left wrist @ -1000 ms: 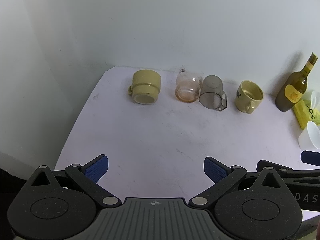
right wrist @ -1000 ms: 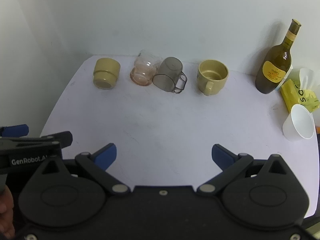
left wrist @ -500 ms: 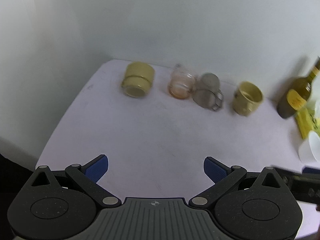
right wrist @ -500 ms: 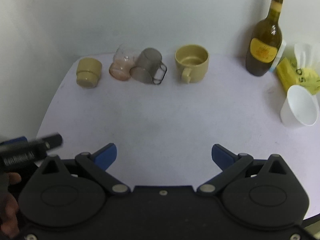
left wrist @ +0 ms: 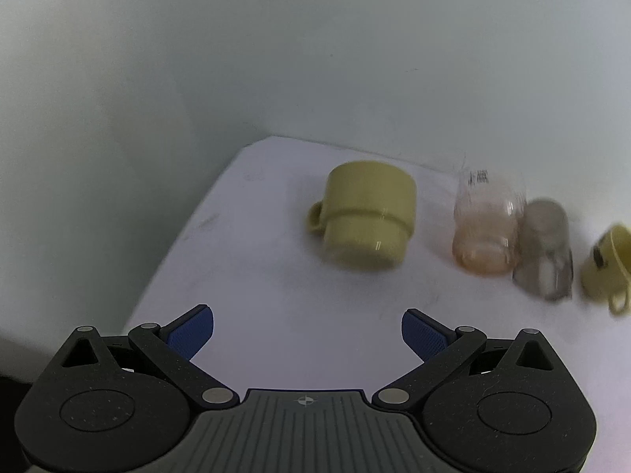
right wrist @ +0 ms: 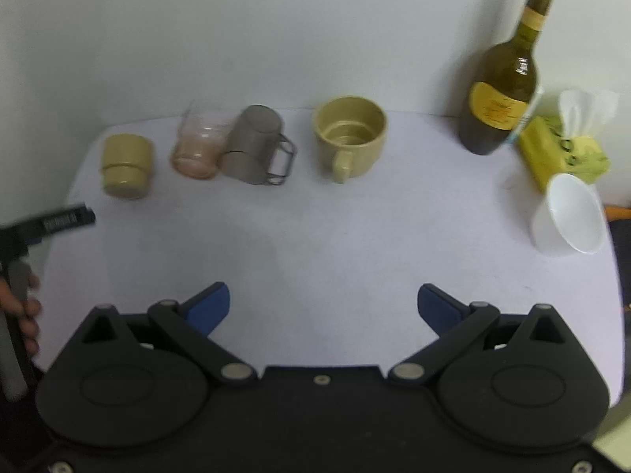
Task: Flip cup upright
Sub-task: 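Move the left gripper to the upside-down khaki cup and grasp it, then lift the khaki cup with the left gripper toward the right gripper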
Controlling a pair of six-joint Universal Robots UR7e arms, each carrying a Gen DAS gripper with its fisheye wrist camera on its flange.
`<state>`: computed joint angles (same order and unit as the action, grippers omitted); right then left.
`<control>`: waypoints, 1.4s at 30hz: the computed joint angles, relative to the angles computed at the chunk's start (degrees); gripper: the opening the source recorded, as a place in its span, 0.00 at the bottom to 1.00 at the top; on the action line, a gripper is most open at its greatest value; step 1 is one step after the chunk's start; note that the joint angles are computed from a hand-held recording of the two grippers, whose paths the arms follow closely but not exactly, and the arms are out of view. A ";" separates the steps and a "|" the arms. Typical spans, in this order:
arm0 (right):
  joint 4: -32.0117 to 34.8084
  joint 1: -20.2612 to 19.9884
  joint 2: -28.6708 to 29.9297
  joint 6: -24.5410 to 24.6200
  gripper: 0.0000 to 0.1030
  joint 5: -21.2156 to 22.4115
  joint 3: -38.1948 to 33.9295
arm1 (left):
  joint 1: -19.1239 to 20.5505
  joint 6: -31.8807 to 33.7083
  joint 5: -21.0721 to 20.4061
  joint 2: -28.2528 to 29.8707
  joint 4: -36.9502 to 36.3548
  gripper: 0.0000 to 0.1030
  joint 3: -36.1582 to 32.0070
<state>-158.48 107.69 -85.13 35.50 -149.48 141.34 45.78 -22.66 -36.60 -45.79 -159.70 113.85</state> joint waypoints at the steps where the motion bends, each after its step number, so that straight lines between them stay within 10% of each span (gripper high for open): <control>1: 3.08 -0.05 0.00 4.05 1.00 -0.57 -0.40 | 0.34 0.92 -0.66 0.32 0.16 1.00 -0.63; 10: 25.06 2.79 1.04 29.10 0.99 -1.36 -3.78 | 7.31 12.44 -7.60 8.44 -1.81 0.98 -11.47; 16: 31.34 4.89 2.96 35.33 0.99 -3.37 -6.92 | 9.52 18.58 -13.69 8.49 -4.26 0.73 -12.33; 26: 30.92 6.53 4.61 33.95 1.00 -3.02 -7.39 | 8.06 19.67 -16.22 4.43 -5.59 0.72 -4.82; 35: 14.71 3.81 0.89 14.98 1.00 -2.98 -3.47 | 1.31 9.71 -15.93 4.70 -3.95 0.72 1.20; 42: 14.44 1.03 -7.60 9.43 0.99 -1.92 1.18 | -3.19 4.84 -16.89 8.75 -3.35 0.72 1.07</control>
<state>-144.04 108.72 -92.73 44.93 -151.41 142.53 42.59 -17.82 -53.49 -37.04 -163.05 114.93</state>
